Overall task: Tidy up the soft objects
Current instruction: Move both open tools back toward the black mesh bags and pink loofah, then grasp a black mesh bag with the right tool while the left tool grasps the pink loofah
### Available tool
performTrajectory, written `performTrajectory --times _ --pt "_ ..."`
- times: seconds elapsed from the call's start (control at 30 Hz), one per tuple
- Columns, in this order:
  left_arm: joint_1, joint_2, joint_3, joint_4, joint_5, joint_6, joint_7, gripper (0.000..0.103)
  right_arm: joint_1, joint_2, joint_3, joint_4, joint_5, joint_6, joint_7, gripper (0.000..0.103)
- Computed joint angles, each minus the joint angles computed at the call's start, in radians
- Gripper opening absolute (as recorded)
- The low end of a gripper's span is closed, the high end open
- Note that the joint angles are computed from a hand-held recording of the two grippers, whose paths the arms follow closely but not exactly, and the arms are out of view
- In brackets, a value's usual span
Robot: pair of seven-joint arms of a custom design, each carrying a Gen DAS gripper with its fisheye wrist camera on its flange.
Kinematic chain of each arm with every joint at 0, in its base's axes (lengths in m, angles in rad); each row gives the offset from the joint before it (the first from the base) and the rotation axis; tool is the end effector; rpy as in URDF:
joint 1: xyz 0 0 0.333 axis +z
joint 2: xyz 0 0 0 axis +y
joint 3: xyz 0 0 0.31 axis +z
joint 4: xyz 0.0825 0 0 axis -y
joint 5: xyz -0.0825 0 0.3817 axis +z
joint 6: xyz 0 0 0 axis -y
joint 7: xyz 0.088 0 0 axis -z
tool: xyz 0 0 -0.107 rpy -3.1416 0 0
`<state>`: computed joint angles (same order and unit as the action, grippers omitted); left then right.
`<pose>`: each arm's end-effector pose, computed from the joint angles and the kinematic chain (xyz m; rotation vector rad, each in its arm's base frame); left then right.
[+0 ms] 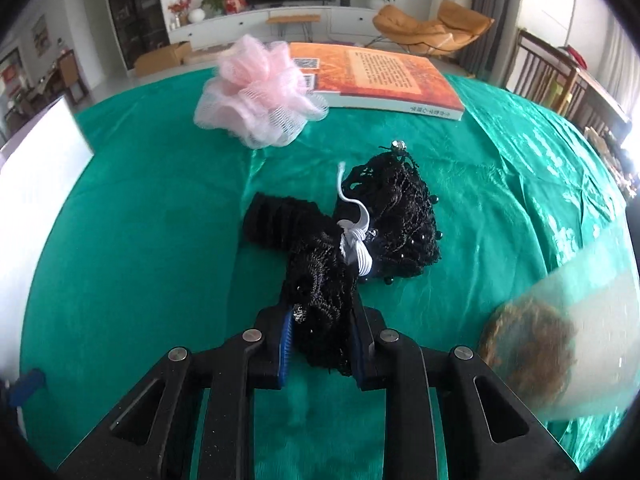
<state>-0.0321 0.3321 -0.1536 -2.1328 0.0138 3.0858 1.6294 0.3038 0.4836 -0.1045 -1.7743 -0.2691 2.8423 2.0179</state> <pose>0.6063 -0.1105 0.3197 -1.6593 2.1002 -0.6862 0.6772 0.1603 0.3495 -1.8856 1.8620 -0.5915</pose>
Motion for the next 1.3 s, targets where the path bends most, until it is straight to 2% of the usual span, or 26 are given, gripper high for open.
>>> performTrajectory --times 0.2,0.37,0.47,0.53,0.63,0.67,0.77,0.87,0.97,1.03,1.07,1.1,1.13,1.17,1.2,1.3 --pt "-0.005 0.0 0.004 0.001 0.005 -0.001 -0.006 0.103 0.034 -0.246 -0.022 -0.378 -0.095 0.14 0.025 0.024" --pt "-0.002 0.0 0.002 0.001 0.006 -0.001 -0.006 0.103 -0.031 -0.461 0.01 -0.651 -0.138 0.176 0.09 0.025" --pt "-0.001 0.0 0.001 0.001 0.005 -0.001 -0.005 0.103 -0.09 -0.533 0.028 -0.73 -0.126 0.176 0.11 0.025" --pt "-0.001 0.0 0.001 0.001 0.005 -0.001 -0.005 0.103 -0.115 -0.555 0.03 -0.75 -0.049 0.183 0.088 0.025" --pt "-0.001 0.0 0.001 0.001 0.006 -0.001 -0.006 0.103 -0.213 -0.543 0.077 -0.721 -0.176 0.154 0.212 0.025" --pt "-0.001 0.0 0.001 0.001 0.006 -0.001 -0.006 0.103 -0.227 -0.534 0.079 -0.712 -0.168 0.151 0.215 0.025" --pt "-0.002 0.0 0.002 0.0 0.007 -0.001 -0.007 0.103 -0.273 -0.496 0.079 -0.66 -0.312 0.132 0.33 0.025" --pt "-0.002 0.0 0.002 0.0 0.007 -0.001 -0.007 0.103 -0.284 -0.441 0.042 -0.588 -0.445 0.12 0.446 0.025" --pt "-0.003 0.0 0.003 0.001 0.007 -0.002 -0.008 0.103 -0.277 -0.38 -0.026 -0.529 -0.568 0.189 0.551 0.025" --pt "-0.003 0.0 0.003 0.001 0.007 -0.001 -0.008 0.103 -0.244 -0.333 -0.087 -0.479 -0.683 0.228 0.652 0.027" --pt "-0.003 0.0 0.003 0.001 0.008 -0.002 -0.008 0.103 -0.237 -0.318 -0.106 -0.465 -0.7 0.248 0.671 0.034" --pt "-0.005 0.0 0.004 0.002 0.009 -0.002 -0.009 0.103 -0.227 -0.31 -0.12 -0.46 -0.705 0.261 0.683 0.045" --pt "-0.005 0.0 0.005 0.002 0.009 -0.002 -0.009 0.103 -0.237 -0.304 -0.112 -0.463 -0.665 0.278 0.649 0.054" --pt "-0.004 0.0 0.005 0.002 0.009 -0.002 -0.01 0.103 -0.233 -0.304 -0.116 -0.469 -0.641 0.281 0.632 0.071" --pt "-0.004 0.0 0.004 0.002 0.009 -0.002 -0.01 0.103 -0.213 -0.305 -0.138 -0.47 -0.649 0.278 0.646 0.074" --pt "-0.003 0.0 0.003 0.002 0.009 -0.002 -0.009 0.103 -0.185 -0.31 -0.167 -0.476 -0.641 0.287 0.656 0.074"
